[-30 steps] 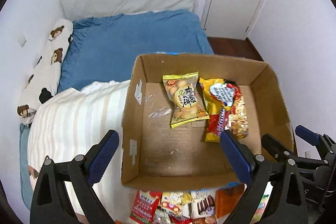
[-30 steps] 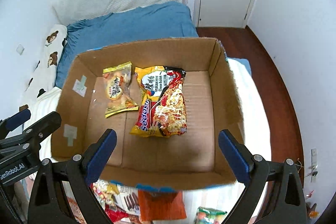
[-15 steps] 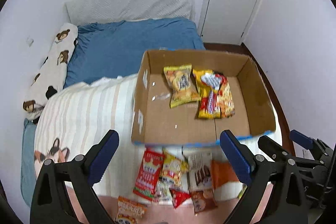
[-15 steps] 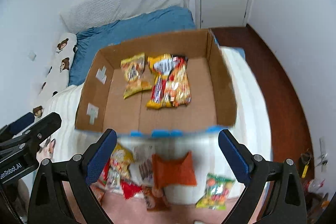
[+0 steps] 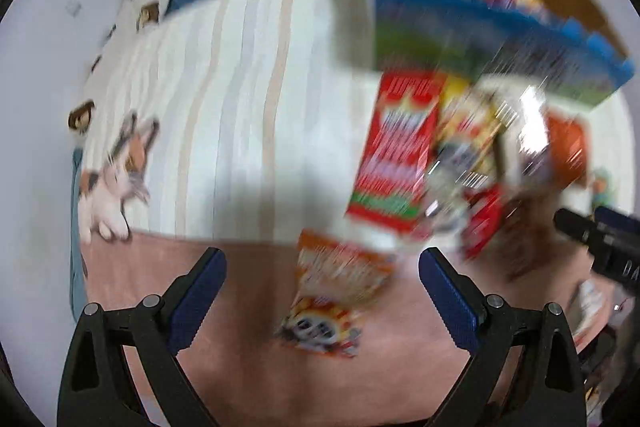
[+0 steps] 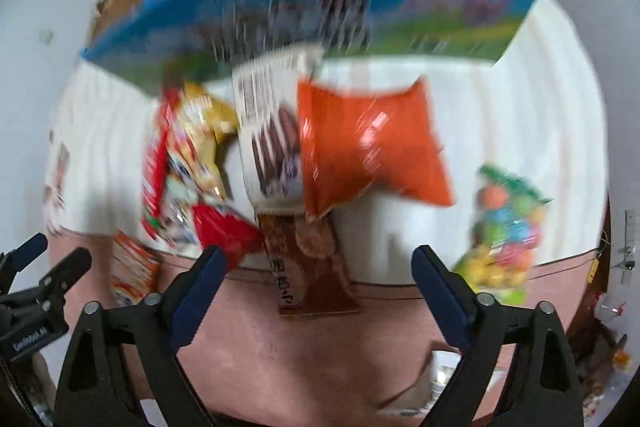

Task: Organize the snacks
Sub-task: 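Grasp the orange panda seed bag with the left tool while the right grasps the brown biscuit pack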

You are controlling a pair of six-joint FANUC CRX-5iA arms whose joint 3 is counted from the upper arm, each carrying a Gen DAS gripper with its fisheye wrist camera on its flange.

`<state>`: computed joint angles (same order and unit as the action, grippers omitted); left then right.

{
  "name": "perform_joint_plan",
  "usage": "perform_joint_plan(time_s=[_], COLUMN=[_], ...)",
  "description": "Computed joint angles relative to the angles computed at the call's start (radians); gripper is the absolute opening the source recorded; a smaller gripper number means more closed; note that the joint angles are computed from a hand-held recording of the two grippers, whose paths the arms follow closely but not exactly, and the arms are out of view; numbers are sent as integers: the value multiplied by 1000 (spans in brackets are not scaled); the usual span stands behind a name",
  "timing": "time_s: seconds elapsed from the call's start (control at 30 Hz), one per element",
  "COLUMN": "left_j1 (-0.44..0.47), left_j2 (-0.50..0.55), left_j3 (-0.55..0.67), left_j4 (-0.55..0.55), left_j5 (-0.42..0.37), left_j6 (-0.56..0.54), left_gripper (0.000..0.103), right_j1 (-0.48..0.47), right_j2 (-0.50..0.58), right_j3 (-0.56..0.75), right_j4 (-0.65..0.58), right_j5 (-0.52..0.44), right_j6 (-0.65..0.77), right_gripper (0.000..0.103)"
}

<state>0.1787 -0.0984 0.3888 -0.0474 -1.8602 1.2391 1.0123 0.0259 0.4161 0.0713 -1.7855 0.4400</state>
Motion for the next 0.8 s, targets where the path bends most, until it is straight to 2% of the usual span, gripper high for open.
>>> perform_joint_plan(time_s=[0.1, 0.2, 0.23, 0.27, 0.3, 0.33, 0.37, 0.63, 0.73, 0.8], left_j1=[2, 0, 2, 7, 8, 11, 20, 78, 82, 85], left_j2=[-15, -12, -10, -8, -9, -13, -17, -75, -79, -71], left_j3=[-80, -147, -163, -180, -193, -207, -221, -306, -321, -321], left_j4=[-42, -39, -25, -7, -1, 10, 29, 127, 136, 142], left_j5=[4, -4, -9, -12, -13, -12, -13, -28, -28, -22], left_j6=[-40, -81, -91, -93, -90, -82, -69, 16, 2, -12], left_gripper=[99, 99, 99, 99, 90, 68, 64, 64, 64, 64], right_j1=[4, 14, 23, 31, 41, 45, 50, 97, 96, 114], right_j2=[28, 54, 61, 66, 63, 54, 42, -57, -88, -109], right_j3=[-27, -44, -48, -52, -61, -70, -79, -150, -173, -199], right_j4=[-28, -29, -15, -1, 10, 12, 6, -136, -218, -201], right_j5=[11, 8, 0, -10, -11, -4, 3, 20, 51, 77], right_j6=[5, -1, -5, -13, -29, -38, -49, -188, -227, -262], right_gripper=[90, 82, 76, 66, 63, 62, 62, 61, 66, 70])
